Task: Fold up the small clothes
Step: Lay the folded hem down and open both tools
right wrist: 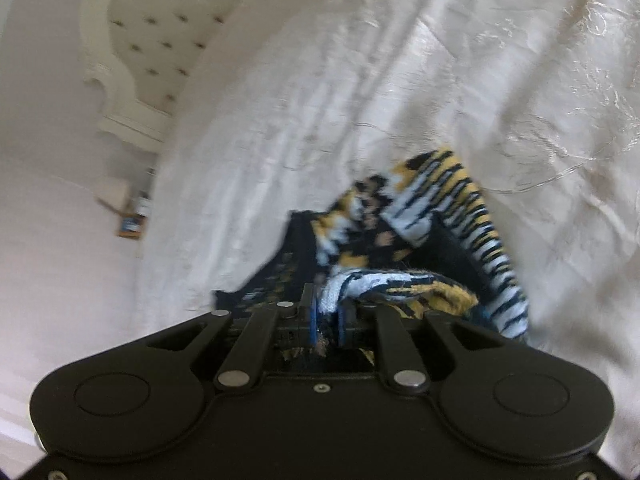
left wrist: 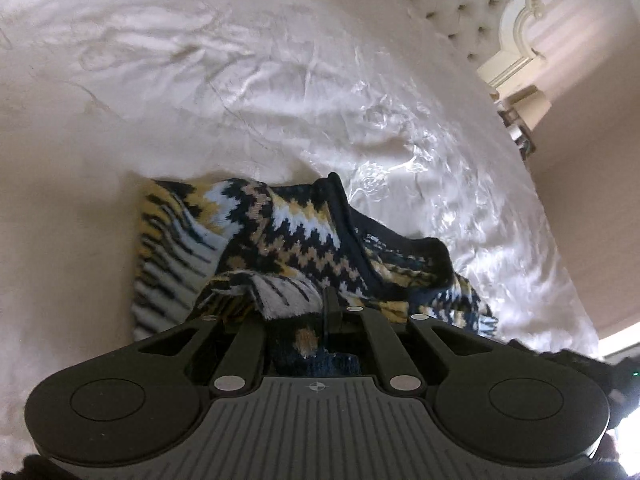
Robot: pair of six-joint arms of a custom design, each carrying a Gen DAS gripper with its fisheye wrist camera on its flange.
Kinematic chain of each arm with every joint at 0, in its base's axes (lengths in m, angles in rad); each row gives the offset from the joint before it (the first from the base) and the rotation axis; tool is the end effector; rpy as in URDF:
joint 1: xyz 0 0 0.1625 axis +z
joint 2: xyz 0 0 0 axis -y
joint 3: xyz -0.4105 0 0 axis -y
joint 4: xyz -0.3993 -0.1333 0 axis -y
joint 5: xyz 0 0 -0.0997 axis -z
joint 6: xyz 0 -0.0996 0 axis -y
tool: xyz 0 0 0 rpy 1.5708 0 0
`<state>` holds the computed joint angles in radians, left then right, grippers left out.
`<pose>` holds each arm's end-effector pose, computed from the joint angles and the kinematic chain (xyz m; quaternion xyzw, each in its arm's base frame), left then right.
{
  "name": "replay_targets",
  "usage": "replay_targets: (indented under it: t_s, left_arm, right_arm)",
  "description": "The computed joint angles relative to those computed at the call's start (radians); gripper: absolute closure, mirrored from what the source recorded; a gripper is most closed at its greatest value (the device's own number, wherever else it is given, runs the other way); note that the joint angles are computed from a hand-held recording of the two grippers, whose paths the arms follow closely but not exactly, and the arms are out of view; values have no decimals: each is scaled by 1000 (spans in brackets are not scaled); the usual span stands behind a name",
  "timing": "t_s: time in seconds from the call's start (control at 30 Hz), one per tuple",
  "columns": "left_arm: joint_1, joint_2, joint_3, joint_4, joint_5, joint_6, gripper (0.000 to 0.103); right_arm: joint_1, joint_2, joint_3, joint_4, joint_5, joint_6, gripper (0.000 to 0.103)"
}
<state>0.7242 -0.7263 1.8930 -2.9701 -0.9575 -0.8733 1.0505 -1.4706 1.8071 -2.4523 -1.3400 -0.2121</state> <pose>-0.3079 -0.5269 0.0117 -0.0477 0.9464 -0.2994 0.1118 -0.1397 -0.5578 0.4079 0.1162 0.9501 -0.2893 0.0078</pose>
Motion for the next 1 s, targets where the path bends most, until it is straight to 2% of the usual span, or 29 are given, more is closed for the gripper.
replay_targets:
  t_s: [0.07, 0.13, 0.17, 0.23, 0.27, 0.3, 0.33, 0.4, 0.47, 0.53, 0.67, 0.77, 0.83, 0.87, 1.0]
  left_arm:
    - [27, 9, 4, -62, -45, 25, 88]
    - [46, 12, 3, -98, -70, 46, 67]
    - [51, 13, 2, -112, -74, 56, 64]
    - [40, 15, 9, -138, -24, 59, 47]
    - [36, 15, 9, -147, -6, 56, 42]
    - [28, 14, 13, -155, 18, 55, 31]
    - [20, 12, 14, -156, 46, 56, 24]
    - [-7, 5, 14, -133, 130, 60, 23]
    - [-34, -5, 12, -84, 209, 56, 22]
    - [-58, -22, 13, -4, 254, 47, 20]
    - [-125, -48, 18, 239, 316, 24, 19]
    - [-174, -45, 26, 393, 330, -11, 19]
    - [-203, -32, 33, 451, 319, -39, 19]
    - [-211, -23, 30, 472, 305, -46, 19]
    - [-220, 18, 6, 561, 255, -54, 19]
  right_arm:
    - [2, 15, -11, -9, -20, 11, 81]
    - [-4, 30, -21, -11, -21, 26, 80]
    - [-5, 35, -27, -8, -26, 31, 79]
    - [-1, 50, -38, -7, -48, 35, 72]
    - [1, 53, -43, -7, -48, 37, 63]
    - [-1, 62, -50, -13, -40, 36, 58]
    - [-4, 65, -53, -22, -25, 34, 58]
    - [-11, 62, -58, -20, -4, 10, 54]
    - [1, 56, -59, -39, -24, -41, 51]
    - [13, 43, -50, -61, -40, -132, 49]
    - [32, -13, 2, -111, -80, -352, 29]
    - [49, -56, 57, -147, -122, -513, 26]
    - [55, -87, 104, -158, -150, -604, 17]
    - [59, -102, 130, -164, -175, -653, 7]
    - [75, -128, 218, -249, -293, -800, 5]
